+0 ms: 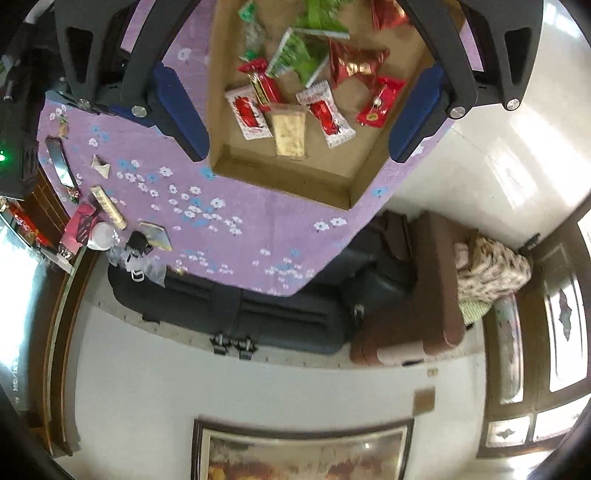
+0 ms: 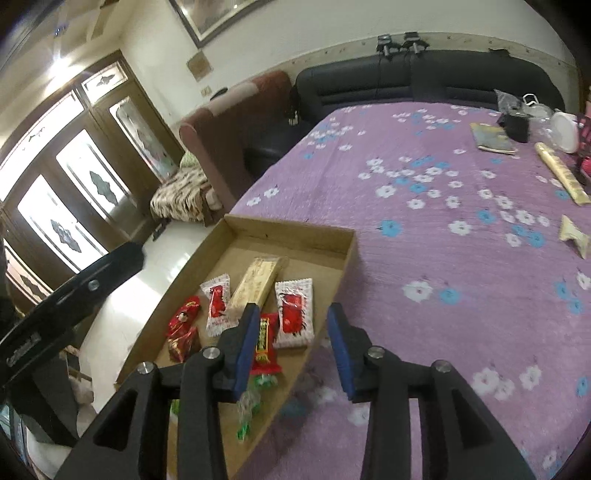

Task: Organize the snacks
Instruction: 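Open both tools over the box to drop both packets, then lift both open tools out of the box and move back over the table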

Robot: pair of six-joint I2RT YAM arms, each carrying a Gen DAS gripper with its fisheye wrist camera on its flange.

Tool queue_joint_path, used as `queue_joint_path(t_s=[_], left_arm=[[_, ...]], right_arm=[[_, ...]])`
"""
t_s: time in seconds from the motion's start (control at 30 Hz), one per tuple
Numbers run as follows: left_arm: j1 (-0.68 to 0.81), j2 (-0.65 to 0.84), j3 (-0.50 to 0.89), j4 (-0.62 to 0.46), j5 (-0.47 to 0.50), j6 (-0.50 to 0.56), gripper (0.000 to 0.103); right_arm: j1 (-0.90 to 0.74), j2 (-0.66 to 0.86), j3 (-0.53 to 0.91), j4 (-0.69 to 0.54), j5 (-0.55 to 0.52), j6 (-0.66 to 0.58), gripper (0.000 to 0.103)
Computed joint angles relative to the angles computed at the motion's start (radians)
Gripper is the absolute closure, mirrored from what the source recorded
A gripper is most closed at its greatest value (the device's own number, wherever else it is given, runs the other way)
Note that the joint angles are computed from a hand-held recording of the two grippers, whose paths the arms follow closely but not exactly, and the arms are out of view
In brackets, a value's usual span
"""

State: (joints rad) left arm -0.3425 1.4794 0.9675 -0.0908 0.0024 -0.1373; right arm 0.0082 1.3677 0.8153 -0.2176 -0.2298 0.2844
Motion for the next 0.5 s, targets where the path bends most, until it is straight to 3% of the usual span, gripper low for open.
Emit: queue_joint_path(t_s=[0.2,0.5], left_arm=[[-0.113,-0.171,-0.130,0.016,-0.103,-0.023,0.004],[-0.292,-0.266,-0.174,-0.044,-0.289,-0.034,0.004]], right_arm=[[-0.077,-0.188,-0.112,-0.043,0.003,-0.047,0.061],[-0.289,-0.416,-0.224,-0.144,-0.127,-0.118,0.060]])
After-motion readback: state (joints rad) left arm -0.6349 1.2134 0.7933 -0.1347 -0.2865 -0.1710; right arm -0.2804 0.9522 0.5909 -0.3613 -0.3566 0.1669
